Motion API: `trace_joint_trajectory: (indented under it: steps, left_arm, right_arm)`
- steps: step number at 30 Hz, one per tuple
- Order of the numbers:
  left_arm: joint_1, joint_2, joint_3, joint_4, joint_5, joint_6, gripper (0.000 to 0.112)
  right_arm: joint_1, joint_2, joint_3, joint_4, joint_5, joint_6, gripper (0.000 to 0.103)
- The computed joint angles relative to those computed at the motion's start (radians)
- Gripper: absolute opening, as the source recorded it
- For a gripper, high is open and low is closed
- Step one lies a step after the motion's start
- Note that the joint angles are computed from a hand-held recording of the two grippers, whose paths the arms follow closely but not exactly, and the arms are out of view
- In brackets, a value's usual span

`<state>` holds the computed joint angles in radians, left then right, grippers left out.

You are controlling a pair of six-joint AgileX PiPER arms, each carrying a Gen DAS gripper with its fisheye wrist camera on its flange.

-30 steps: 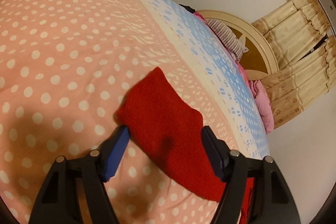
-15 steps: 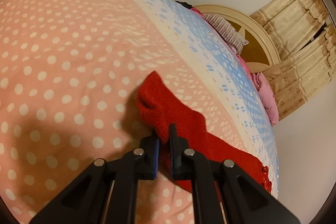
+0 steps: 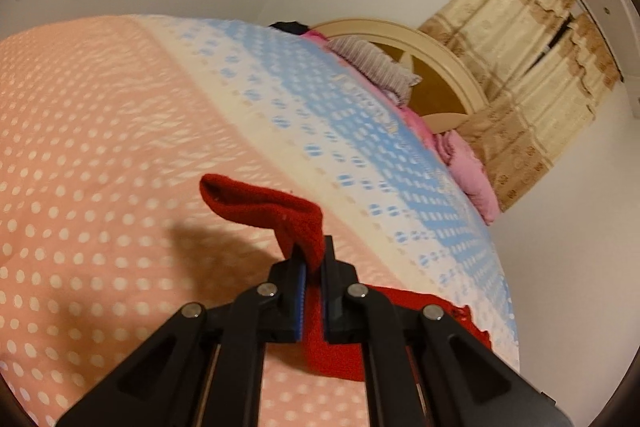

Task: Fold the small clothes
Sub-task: 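Lift the held sleeve with the left gripper and fold it over the body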

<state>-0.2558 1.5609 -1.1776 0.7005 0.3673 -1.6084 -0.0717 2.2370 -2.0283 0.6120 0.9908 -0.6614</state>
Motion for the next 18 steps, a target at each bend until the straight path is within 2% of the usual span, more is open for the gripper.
trace_joint_trajectory:
  steps: [6,13,18]
  left_arm:
    - [-0.065,0.071,-0.155,-0.039,0.068,0.071,0.005]
    - [-0.128,0.158,-0.332,-0.084,0.111,0.136,0.005]
    - [-0.185,0.251,-0.521,-0.13,0.173,0.211,0.005]
  right_arm:
    - [-0.085,-0.102,0.133,0.059,-0.016,-0.091,0.08]
    - [-0.2,-0.194,0.256,0.142,-0.019,-0.208,0.08]
    - [-0.284,-0.251,0.341,0.198,-0.014,-0.3,0.08]
